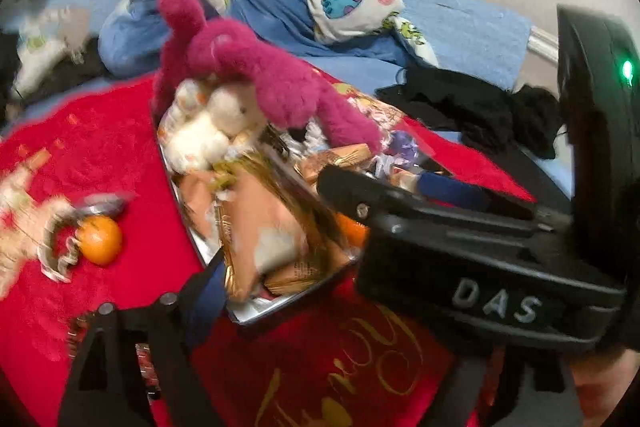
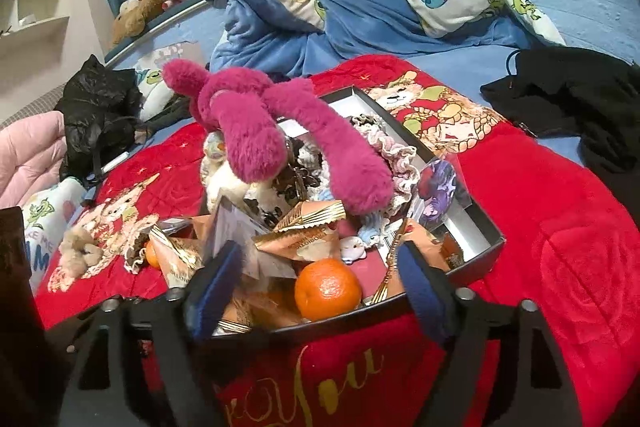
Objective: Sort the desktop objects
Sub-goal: 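Open the left tool to drop the packet into the box while the right tool releases the orange, then withdraw the left tool toward the beige plush bear while the right tool moves toward the hair tie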
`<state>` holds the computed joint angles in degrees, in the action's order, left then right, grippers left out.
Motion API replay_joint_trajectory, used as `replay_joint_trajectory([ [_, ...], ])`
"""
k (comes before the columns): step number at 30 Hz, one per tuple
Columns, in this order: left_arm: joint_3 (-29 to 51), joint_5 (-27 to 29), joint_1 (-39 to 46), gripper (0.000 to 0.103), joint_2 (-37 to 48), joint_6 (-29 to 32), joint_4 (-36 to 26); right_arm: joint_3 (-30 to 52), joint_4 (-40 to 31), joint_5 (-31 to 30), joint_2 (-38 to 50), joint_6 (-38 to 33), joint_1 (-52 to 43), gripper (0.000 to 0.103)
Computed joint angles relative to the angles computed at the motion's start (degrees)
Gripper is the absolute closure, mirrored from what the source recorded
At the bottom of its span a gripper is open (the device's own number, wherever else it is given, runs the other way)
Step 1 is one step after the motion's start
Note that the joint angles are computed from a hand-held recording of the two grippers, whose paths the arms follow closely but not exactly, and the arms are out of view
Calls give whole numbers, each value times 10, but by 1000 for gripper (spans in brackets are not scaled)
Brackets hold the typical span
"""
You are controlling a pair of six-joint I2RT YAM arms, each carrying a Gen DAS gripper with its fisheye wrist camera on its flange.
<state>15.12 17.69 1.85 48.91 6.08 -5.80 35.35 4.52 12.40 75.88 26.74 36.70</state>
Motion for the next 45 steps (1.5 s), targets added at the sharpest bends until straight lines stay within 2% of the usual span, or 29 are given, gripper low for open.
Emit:
replay_joint_trajectory([
  [1,-7,-14,-1,3,-17,-3,4,0,-1,2,-3,1,3,9],
  [2,-10,-23,-1,0,-27,-7,6,-1,-2,3,-7,1,5,4],
  [3,-9,0,19,0,-28,0,3,-1,-4,7,-11,1,7,0],
  [5,0,29,41,0,-16,8,-10,-3,-11,12,-23,4,10,0],
  [17,-6,27,59,0,-43,25,-18,-5,-31,29,-56,13,14,0],
  [28,2,64,127,0,-62,47,-52,-2,-40,42,-70,17,32,0],
  [32,12,101,194,0,-72,74,-80,5,-40,44,-65,18,43,0],
  [35,25,150,273,0,-69,107,-106,10,-40,54,-60,20,58,0],
  [42,72,251,470,0,-32,227,-163,18,-31,70,-49,36,93,0],
  [45,99,287,547,0,14,284,-178,25,-23,75,-39,45,111,0],
])
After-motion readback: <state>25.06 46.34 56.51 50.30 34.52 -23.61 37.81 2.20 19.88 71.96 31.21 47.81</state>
